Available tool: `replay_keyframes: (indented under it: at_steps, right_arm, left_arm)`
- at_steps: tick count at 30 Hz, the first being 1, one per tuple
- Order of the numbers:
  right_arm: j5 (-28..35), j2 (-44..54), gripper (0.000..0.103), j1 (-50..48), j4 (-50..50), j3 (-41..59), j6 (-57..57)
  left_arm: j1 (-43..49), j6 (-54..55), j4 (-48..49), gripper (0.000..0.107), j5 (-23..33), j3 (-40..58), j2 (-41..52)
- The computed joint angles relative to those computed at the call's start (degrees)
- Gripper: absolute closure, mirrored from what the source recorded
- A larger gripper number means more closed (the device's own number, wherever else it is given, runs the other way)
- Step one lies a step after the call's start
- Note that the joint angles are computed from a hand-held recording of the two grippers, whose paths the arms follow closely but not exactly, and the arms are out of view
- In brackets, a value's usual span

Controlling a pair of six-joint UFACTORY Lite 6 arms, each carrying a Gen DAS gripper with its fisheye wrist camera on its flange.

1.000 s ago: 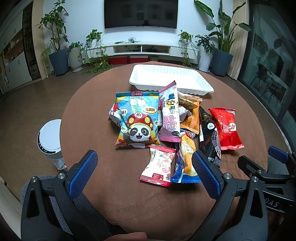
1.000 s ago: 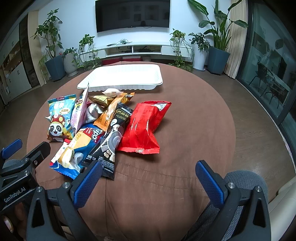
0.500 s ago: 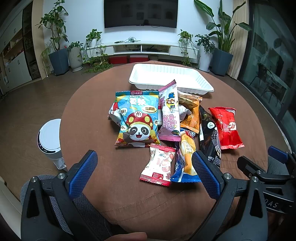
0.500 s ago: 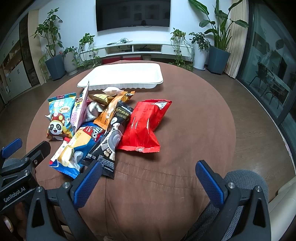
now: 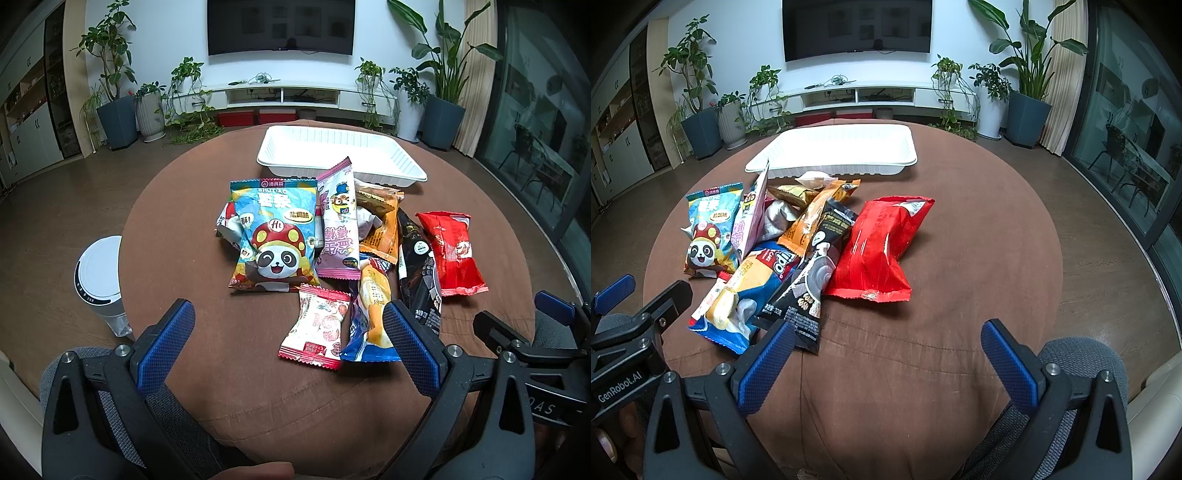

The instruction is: Organize snacks

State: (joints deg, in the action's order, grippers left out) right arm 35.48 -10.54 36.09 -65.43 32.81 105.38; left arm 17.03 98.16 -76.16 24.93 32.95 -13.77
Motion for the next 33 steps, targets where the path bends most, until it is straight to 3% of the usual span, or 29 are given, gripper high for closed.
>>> replay_keyframes:
  at_steps: [19,24,28,31,33]
  right_arm:
    - [-0.21,0.12,0.000,-0.14,0.21,0.15,-0.19]
    - [-0.95,-0.91,0.000,-0.15,-1.36,-1.49,2.32]
    - [-3.45,-4.51,0.000,-1.93,-4.36,-4.87,6.13]
    - [-4.14,-7.11,0.000,-2.58,-6.94,-7.32,9.62]
    - [-4.52,-8.55,0.000,-2.80,-9.54,-9.11,13.02]
  left_arm:
    - [0.48,-0.12,0.67,0.004,0.12,0.55,1.30]
    - [6.31,0.22,3.05,0.004,9.01,4.79,5.53]
    - [10.29,1.43,7.70,0.004,15.40,8.13,9.91]
    - [8.60,-11.61,20.76,0.004,14.10,12.83,15.36]
    - [8.40,-14.34,21.93,0.004,12.92,13.70,17.22]
